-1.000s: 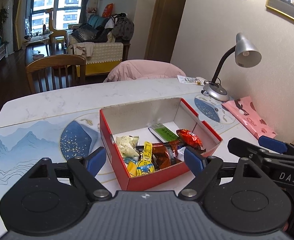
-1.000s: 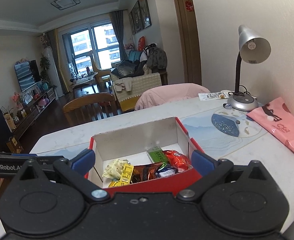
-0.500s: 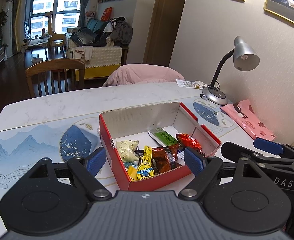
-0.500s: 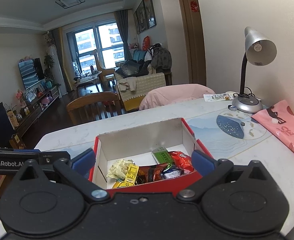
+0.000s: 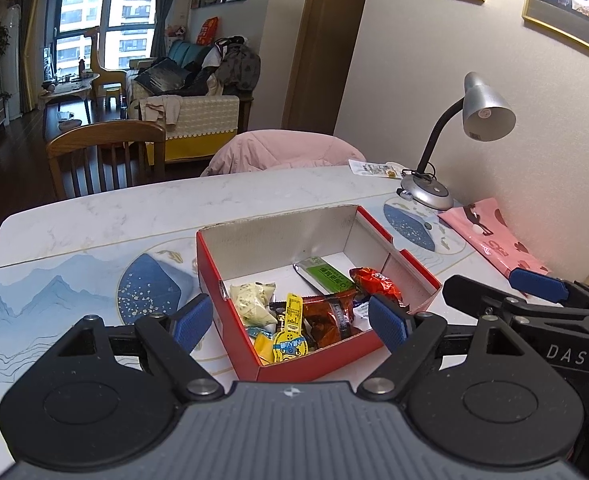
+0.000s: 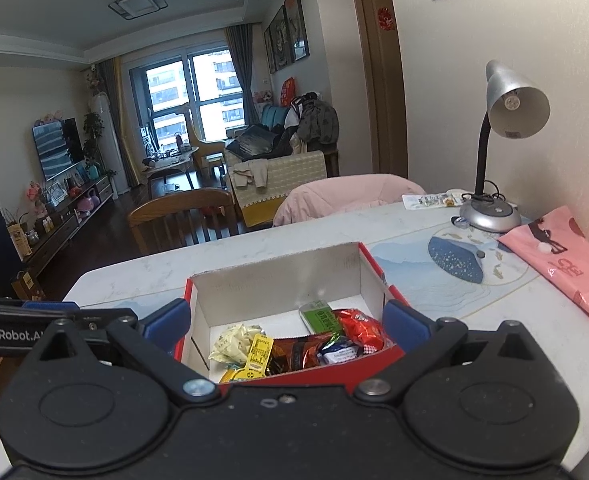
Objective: Organize snacks
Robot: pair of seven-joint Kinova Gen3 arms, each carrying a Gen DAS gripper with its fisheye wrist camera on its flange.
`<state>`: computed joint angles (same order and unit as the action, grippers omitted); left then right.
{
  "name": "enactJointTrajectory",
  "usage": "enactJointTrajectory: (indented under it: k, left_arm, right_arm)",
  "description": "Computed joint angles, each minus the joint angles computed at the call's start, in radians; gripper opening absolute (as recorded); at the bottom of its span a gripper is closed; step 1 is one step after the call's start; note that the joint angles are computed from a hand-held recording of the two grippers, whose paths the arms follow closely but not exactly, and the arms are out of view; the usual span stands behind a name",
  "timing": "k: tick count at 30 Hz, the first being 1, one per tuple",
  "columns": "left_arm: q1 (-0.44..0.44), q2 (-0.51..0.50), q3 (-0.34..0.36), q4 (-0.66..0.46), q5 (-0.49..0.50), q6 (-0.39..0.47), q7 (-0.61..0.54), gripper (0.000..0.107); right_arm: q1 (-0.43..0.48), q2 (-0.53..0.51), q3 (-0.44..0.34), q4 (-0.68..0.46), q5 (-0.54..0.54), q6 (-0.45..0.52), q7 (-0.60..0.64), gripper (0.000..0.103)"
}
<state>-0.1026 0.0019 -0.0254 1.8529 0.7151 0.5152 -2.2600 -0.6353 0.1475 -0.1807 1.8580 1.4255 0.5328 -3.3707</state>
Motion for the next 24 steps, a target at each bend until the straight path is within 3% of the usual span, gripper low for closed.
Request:
enactJointTrajectory:
  k: [24]
  left_arm:
    - [-0.012,0.004,-0.007,0.0,0.03,0.025,-0.039,0.085]
  right_arm:
    - [-0.004,0.01,0.004,-0.013,-0.023,0.004,0.029,0.103]
